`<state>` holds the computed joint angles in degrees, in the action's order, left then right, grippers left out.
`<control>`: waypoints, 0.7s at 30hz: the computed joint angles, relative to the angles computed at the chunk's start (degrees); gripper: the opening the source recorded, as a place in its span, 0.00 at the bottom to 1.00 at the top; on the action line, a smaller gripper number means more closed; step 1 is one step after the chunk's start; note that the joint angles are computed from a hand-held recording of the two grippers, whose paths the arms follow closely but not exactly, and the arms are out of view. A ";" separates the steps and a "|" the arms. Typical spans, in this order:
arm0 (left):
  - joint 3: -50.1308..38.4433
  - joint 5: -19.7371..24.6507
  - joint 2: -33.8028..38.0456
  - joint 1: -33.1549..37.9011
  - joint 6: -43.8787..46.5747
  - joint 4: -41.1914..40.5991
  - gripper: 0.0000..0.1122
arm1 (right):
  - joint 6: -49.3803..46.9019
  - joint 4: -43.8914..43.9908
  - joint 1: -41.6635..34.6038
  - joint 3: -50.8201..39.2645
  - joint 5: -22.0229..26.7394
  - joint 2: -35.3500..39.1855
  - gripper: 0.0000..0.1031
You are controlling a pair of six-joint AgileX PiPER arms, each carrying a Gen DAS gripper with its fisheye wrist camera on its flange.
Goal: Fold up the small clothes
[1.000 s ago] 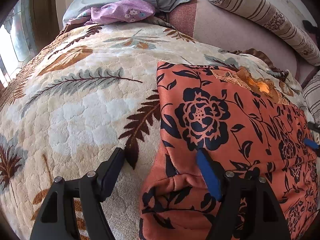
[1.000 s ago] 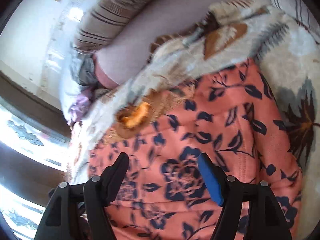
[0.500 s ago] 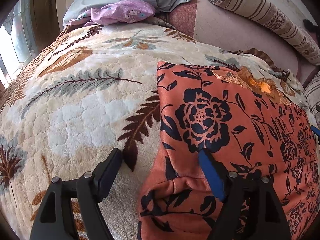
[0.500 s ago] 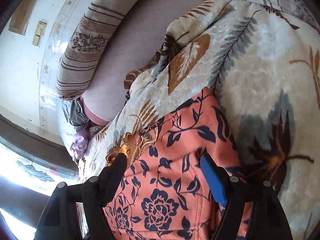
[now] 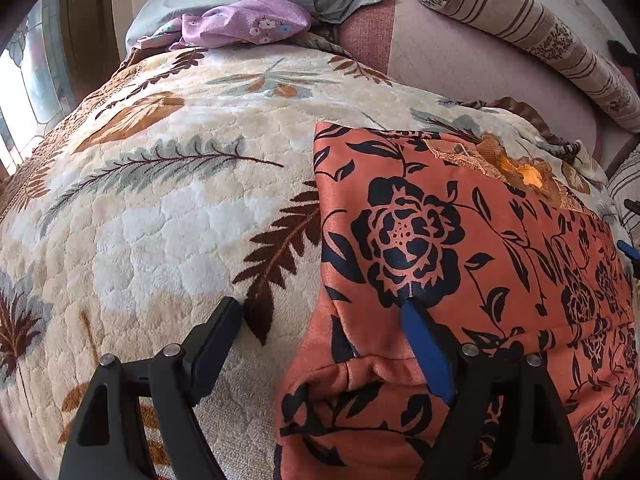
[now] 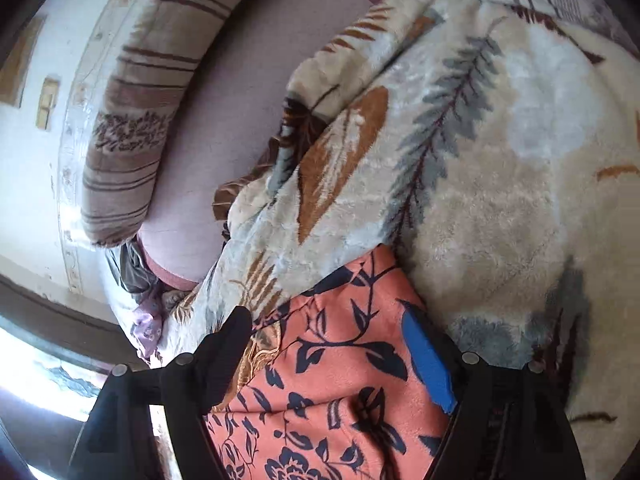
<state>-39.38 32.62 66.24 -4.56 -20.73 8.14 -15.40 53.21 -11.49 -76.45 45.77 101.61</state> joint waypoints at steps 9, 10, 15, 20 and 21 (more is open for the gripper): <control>0.40 -0.08 -0.61 -0.16 -0.62 0.47 0.74 | -7.26 -1.36 6.15 8.78 9.34 -7.27 0.78; 0.41 -0.05 -0.68 -0.16 -0.55 0.39 0.74 | -6.56 -4.09 7.15 9.98 7.65 -6.85 0.78; 0.43 -0.07 -0.59 -0.06 -0.35 0.28 0.74 | -5.06 -2.17 6.95 13.83 3.96 -11.16 0.79; 0.35 -0.02 -0.49 -0.24 -0.57 0.52 0.74 | -5.31 -5.10 8.72 13.87 4.98 -9.05 0.79; 0.40 -0.07 -0.51 -0.21 -0.50 0.49 0.74 | -5.49 -3.24 7.89 15.01 4.34 -9.79 0.78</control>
